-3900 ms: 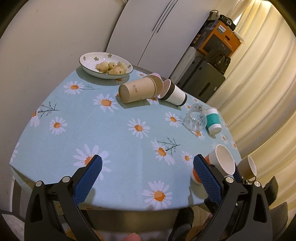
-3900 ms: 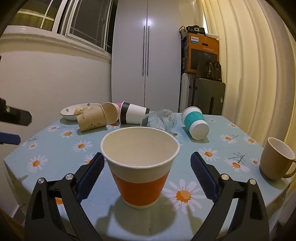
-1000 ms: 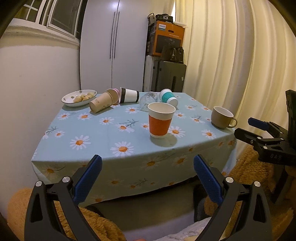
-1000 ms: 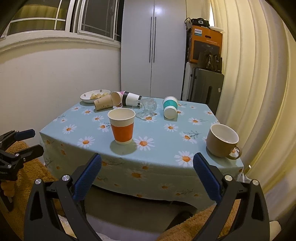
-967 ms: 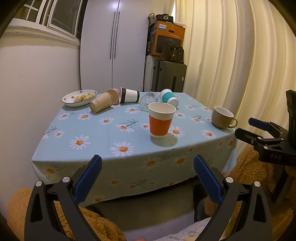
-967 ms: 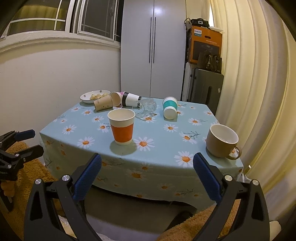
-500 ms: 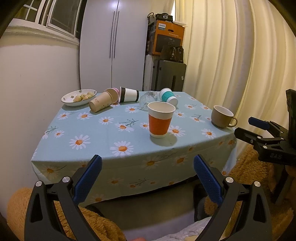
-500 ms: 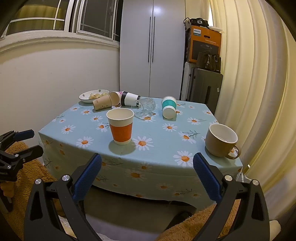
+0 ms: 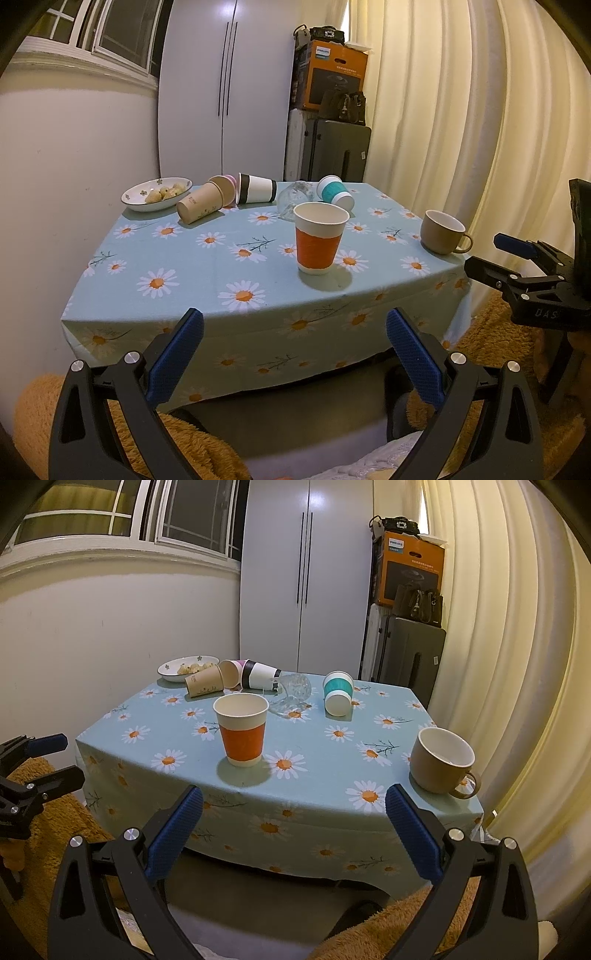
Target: Flip cup upright
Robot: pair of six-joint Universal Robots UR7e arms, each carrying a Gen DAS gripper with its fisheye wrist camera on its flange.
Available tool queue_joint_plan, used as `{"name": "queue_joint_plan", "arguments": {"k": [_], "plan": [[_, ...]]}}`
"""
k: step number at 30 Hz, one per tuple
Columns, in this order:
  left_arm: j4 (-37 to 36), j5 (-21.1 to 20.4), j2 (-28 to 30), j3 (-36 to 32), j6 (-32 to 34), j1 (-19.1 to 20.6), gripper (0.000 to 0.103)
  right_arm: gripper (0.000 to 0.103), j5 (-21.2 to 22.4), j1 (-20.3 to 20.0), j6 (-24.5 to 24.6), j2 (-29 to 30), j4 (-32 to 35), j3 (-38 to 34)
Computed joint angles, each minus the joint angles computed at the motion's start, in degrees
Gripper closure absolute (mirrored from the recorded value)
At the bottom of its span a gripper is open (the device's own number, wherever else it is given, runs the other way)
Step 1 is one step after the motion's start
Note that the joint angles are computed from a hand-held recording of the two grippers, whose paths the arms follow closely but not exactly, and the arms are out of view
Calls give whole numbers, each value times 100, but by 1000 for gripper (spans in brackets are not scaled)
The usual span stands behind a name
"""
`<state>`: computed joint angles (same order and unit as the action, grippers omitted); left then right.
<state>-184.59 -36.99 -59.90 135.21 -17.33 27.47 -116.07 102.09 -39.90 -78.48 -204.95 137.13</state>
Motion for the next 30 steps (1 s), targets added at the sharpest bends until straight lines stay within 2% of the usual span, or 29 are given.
{"name": "queue_joint_plan", "arguments": {"k": [30], "plan": [[109, 0, -5, -18, -73, 14, 7, 5, -18, -41, -67, 16, 39, -19]]}}
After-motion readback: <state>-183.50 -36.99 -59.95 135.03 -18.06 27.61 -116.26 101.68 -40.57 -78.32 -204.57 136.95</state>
